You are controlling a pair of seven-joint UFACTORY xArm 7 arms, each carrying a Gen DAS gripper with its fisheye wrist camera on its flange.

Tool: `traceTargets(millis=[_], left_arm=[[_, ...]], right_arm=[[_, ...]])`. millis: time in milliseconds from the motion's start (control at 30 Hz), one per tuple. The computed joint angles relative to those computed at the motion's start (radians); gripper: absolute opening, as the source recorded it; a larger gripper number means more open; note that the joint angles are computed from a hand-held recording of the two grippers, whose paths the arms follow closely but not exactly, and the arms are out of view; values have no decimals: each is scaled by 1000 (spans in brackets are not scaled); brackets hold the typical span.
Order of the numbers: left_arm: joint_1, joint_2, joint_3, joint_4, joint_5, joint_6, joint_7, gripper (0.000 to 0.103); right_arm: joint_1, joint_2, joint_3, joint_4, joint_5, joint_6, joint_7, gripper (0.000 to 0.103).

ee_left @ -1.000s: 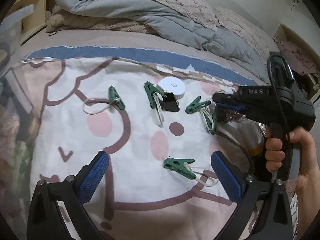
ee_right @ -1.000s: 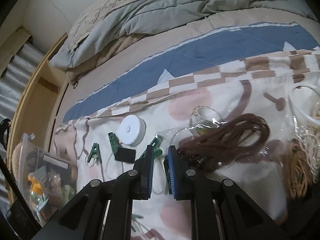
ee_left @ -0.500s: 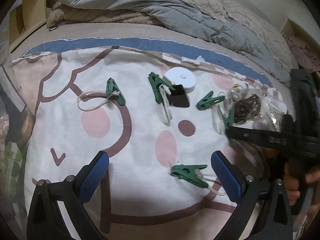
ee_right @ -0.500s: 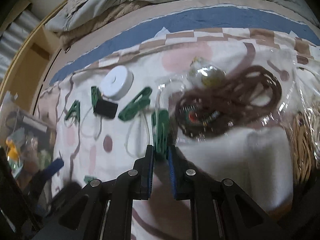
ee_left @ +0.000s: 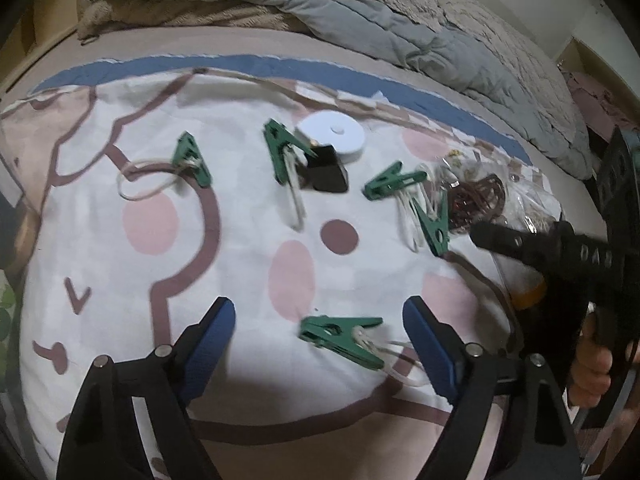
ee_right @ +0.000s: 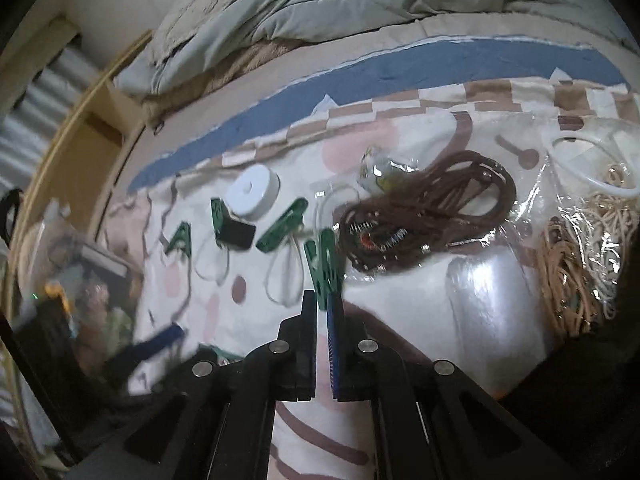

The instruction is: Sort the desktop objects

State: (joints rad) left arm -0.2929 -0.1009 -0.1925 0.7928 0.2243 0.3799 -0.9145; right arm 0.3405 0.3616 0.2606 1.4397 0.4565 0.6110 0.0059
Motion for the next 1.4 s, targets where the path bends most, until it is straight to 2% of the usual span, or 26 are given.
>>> traceTargets(millis=[67,100,167,233,300,533,700,900,933,967,1000,1033,1067,1100,1233,1300,1333,1400], left_arm=[[-8,12,1,9,-20,9,28,74],[-11,17,1,16,-18,23,39,65],[-15,25,-1,29,0,54,59,55],[-22,19,7,19,-34,37,97,47],[-26,11,15,8,-85,20,137,34],[-27,-27,26,-27,-193,-3,221,23],[-22,-45,19,-33,-203,5,243,19],[-30,-54,32,-45,-270,-9,288,19],[-46,-51,48,-48,-337,-18,326,22],[-48,-49,49,-50,-363,-23,333,35],[-49,-49,50,-53,-387,-32,332,56],[-52,-52,51,-59,-408,-41,341,62],[-57,-52,54,-63,-432,-55,356,64],[-52,-50,47,-58,-420,-49,349,64],[-41,-37,28,-39,-361,-25,336,64],[-43,-31,25,-34,-349,-17,346,64],[-41,-27,21,-30,-331,-11,342,64],[-41,-15,18,-17,-309,7,350,64]], right_arm=[[-4,14,4,18,9,10,-3,5],[-3,25,5,31,10,21,-2,5],[3,45,1,54,-2,46,10,5],[10,68,-2,74,-14,59,23,5],[12,76,-5,82,-24,63,30,5],[3,122,10,125,-4,54,24,5],[-9,133,20,143,17,63,21,5],[-17,125,21,138,25,66,-3,5],[-21,125,24,136,36,66,-8,5],[-27,126,31,133,53,62,-16,7],[-37,127,41,128,78,58,-32,12],[-39,128,44,128,88,60,-41,33],[-42,129,51,129,100,60,-58,54],[-44,129,58,130,112,60,-81,56],[12,126,21,134,29,28,-55,56],[21,134,15,142,7,26,-41,49],[28,140,9,148,-13,28,-33,40],[35,148,2,155,-39,28,-18,32]])
